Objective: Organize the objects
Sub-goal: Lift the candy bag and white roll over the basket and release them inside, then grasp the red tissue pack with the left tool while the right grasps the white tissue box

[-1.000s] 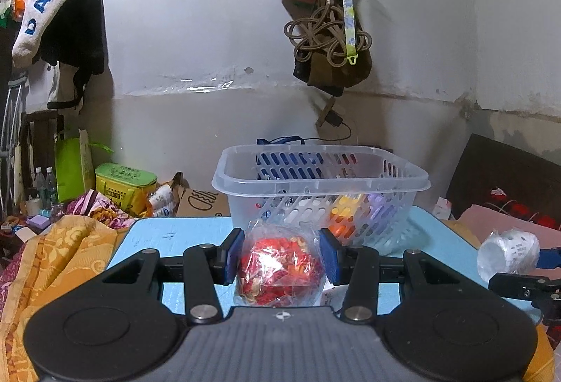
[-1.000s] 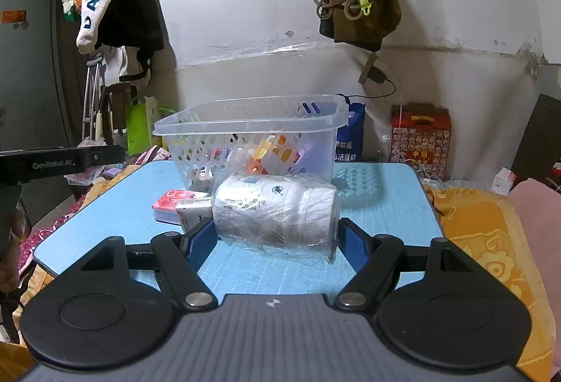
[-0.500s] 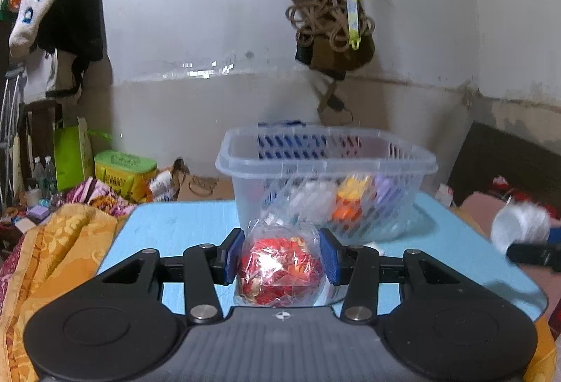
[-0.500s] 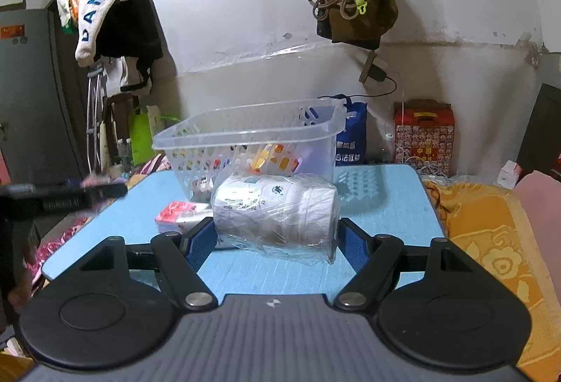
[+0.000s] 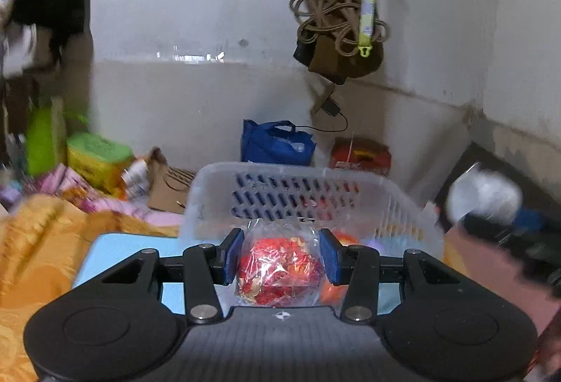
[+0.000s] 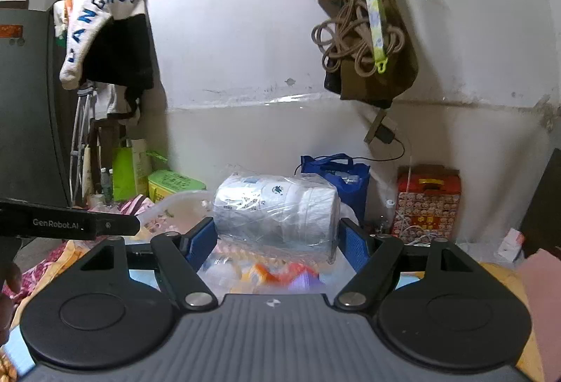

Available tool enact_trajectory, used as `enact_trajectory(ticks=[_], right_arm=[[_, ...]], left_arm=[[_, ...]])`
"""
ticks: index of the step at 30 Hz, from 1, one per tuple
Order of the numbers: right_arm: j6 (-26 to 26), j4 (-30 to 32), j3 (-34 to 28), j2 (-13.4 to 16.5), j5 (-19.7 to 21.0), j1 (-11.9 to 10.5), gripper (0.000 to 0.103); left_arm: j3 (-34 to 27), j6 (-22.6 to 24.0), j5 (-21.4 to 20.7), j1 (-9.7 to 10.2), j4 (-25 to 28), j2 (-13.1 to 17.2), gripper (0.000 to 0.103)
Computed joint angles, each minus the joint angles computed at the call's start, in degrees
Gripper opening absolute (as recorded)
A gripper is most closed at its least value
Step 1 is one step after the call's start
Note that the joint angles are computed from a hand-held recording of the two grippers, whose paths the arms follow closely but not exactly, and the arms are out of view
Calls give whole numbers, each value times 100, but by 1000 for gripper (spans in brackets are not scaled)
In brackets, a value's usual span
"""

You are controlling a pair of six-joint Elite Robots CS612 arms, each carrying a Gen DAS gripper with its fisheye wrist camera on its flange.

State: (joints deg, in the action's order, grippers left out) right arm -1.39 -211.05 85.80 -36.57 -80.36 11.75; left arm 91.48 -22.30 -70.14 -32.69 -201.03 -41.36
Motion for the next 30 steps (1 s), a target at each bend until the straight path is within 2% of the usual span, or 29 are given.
enact_trajectory(ticks=[2,4,5,6,7,8,10,13,14,16,18,19,20,22,24,27,28,29,30], right_arm=[[7,483,-324,116,8,-10,78],[-35,553,-550,254,-23,-4,78],[-179,690,-634,283,32,-5,80],[-253,765,-668,291,-23,9,85],[-221,752,-682,303,-183,38,97],[-117,577,-635,305,-254,43,101],[161,103,-420,271,-96,0,103],[768,-239,49,108,247,-77,103],[989,-325,171,81,373,-95,103],[1333,-441,438,63,587,-102,103],[1133,-57,604,40,921,-82,103],[944,221,647,57,1215,-82,103],[909,354,634,105,1305,-64,103],[826,594,595,182,1215,24,103],[523,922,500,216,1064,125,103],[186,1011,385,276,745,274,102],[106,1021,362,289,741,292,96],[9,1086,331,303,729,306,78],[-67,1140,305,313,622,325,75]], left_arm=[[-347,-4,28,62,459,103,50],[-632,-164,-92,144,667,236,51],[-727,-211,-241,189,715,289,61],[-831,-229,-322,222,731,355,83],[-891,-209,-264,222,723,401,94],[-939,-183,-119,208,749,440,103],[-879,-120,-15,184,601,451,103],[-455,175,532,61,-167,386,103],[-310,160,557,49,-387,362,103],[22,-12,154,91,-726,307,103],[190,-82,-42,104,-732,318,103],[245,-166,42,89,-592,345,103],[262,-249,25,98,-340,351,103],[282,-593,-94,144,48,389,103],[338,-714,-222,183,158,418,103],[500,-722,130,143,189,382,103],[544,-772,143,158,130,373,103],[575,-824,127,178,62,367,103],[598,-873,109,198,-16,365,103]])
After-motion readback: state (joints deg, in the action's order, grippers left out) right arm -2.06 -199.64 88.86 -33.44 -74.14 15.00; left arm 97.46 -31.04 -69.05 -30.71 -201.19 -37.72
